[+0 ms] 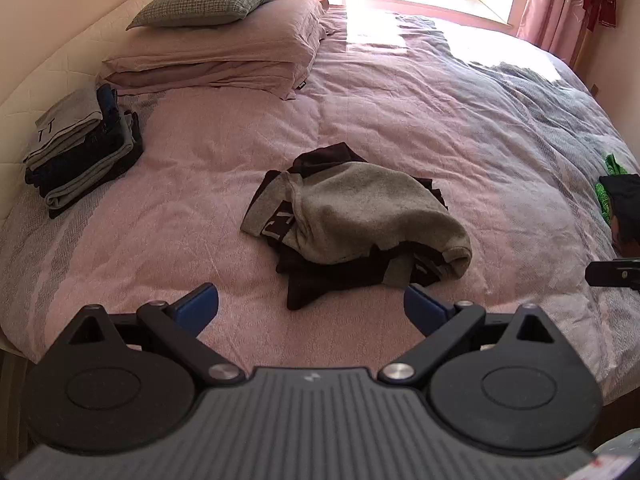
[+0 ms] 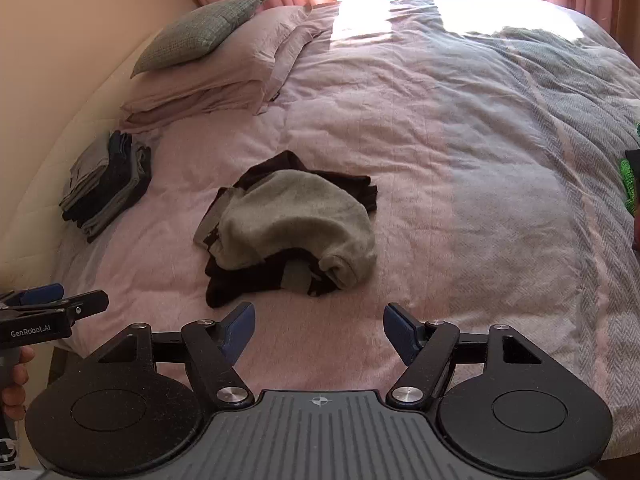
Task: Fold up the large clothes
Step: 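Lower the sweater onto the open duvet and open the right tool, then grasp the sweater edge with the left tool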
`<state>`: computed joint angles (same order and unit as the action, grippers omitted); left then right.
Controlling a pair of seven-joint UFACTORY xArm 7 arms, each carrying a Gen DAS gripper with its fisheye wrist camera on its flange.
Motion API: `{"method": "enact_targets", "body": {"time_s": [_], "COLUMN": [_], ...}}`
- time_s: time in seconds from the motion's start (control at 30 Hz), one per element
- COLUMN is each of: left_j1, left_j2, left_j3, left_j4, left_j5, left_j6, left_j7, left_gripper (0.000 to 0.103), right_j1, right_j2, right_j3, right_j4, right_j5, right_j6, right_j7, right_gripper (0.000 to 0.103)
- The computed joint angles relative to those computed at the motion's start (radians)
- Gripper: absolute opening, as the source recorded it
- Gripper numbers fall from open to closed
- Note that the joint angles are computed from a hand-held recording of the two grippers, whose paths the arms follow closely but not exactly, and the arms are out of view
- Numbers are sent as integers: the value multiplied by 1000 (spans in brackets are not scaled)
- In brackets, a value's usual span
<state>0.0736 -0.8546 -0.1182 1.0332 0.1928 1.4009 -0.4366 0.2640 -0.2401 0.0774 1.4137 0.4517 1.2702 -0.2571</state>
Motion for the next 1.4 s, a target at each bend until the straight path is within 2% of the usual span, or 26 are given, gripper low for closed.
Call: {"method": "enact_targets", "body": {"time_s": [0.5, 0.8, 1.0, 1.13, 1.27, 1.4], "left_j1": [-44, -82, -102, -118, -129, -125], "left_j2": [0, 21, 25, 20, 12, 22], "left_j3": [-161, -189, -154, -103, -23, 77], "left_j4": [61, 88, 57, -4, -89, -160], "left_j5": [0, 21, 39, 55, 72, 65], "left_j6": [169, 177, 128, 54, -55, -175], "left_j7": [-211, -272, -246, -168, -27, 159], "left_gripper": [97, 97, 97, 97, 95, 90], "right_j1": [-40, -65, -71, -71, -63, -46], "right_j2": [-65, -69, -43, -26, -8, 11], "right_j3": [-71, -83, -66, -43, -9, 34], "right_j4": [-55, -57, -37, -37, -49, -58], "right_j5": [42, 76, 69, 50, 3, -80], "right_j6": [141, 142, 109, 62, -11, -67], "right_j7": [-209, -245, -214, -147, -43, 123], "right_gripper": [68, 68, 68, 68, 68, 68]}}
